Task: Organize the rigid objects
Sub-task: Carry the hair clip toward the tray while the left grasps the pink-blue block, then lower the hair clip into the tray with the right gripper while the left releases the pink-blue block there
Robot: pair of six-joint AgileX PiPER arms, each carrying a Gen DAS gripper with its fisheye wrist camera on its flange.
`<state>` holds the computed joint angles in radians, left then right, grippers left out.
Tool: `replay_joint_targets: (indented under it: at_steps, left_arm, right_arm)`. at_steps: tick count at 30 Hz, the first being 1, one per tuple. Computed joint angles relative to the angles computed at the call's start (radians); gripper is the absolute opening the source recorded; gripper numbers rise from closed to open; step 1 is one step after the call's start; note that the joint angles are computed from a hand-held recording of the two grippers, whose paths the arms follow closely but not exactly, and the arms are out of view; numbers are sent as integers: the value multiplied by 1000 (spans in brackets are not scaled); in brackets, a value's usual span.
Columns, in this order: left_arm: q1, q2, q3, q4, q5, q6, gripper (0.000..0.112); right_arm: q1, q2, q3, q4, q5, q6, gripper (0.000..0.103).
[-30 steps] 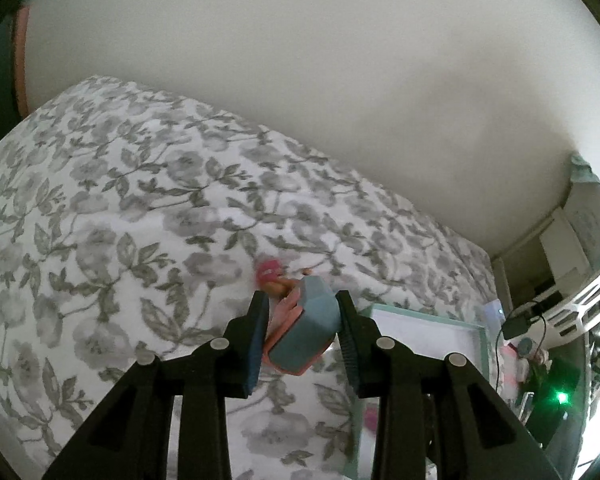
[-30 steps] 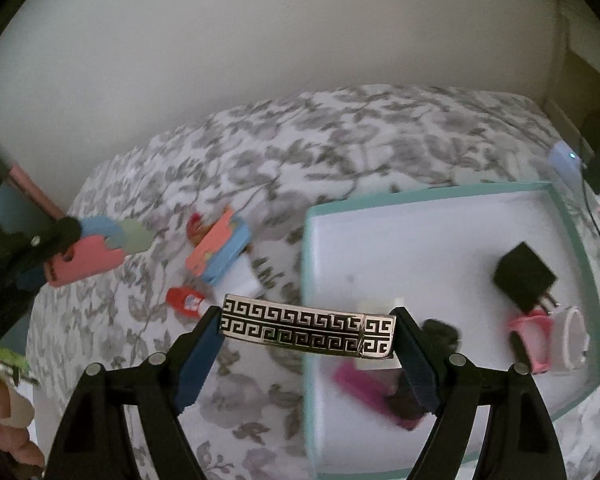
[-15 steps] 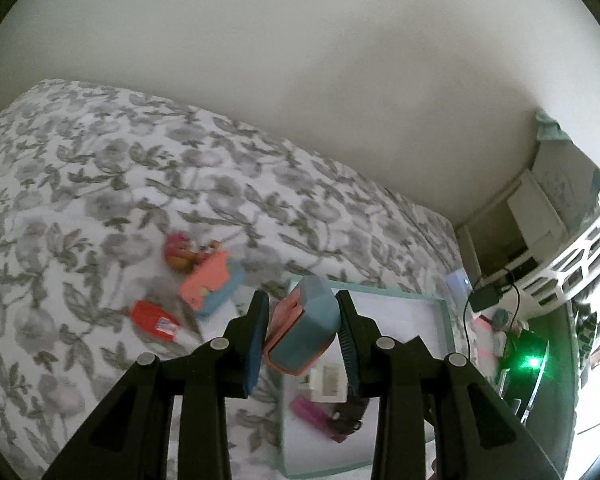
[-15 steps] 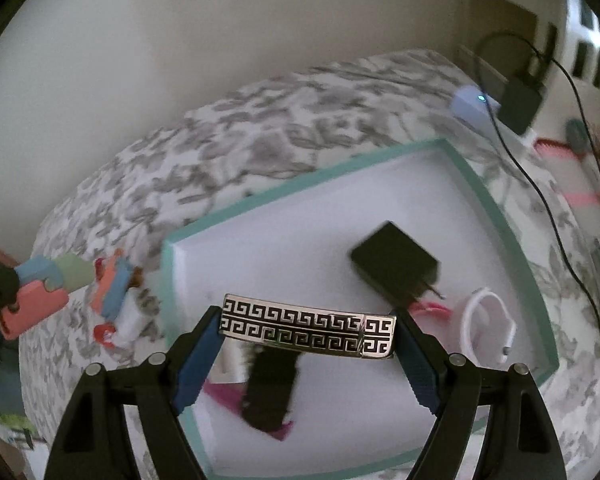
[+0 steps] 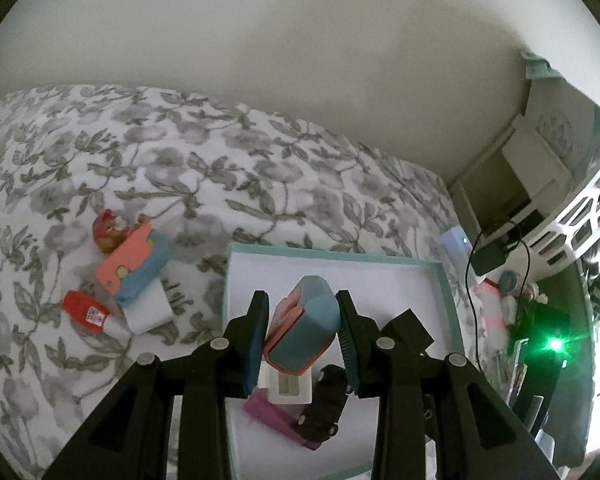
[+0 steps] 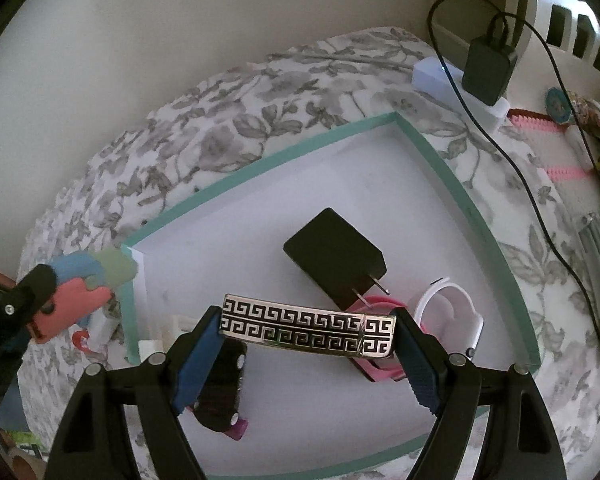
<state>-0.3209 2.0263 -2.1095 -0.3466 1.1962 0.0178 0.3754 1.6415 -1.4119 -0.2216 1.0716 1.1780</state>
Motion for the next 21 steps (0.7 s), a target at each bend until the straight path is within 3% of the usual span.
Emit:
replay_joint_targets:
  at_steps: [13,21]
  left_arm:
    - [-42,18,34,46,-61,4,35]
    - [-77,56,19,86,-7,13,35]
  right_arm:
    - [-8,17,4,8,6,-26,85]
    - [-11,36,-1,14,12,-50,85]
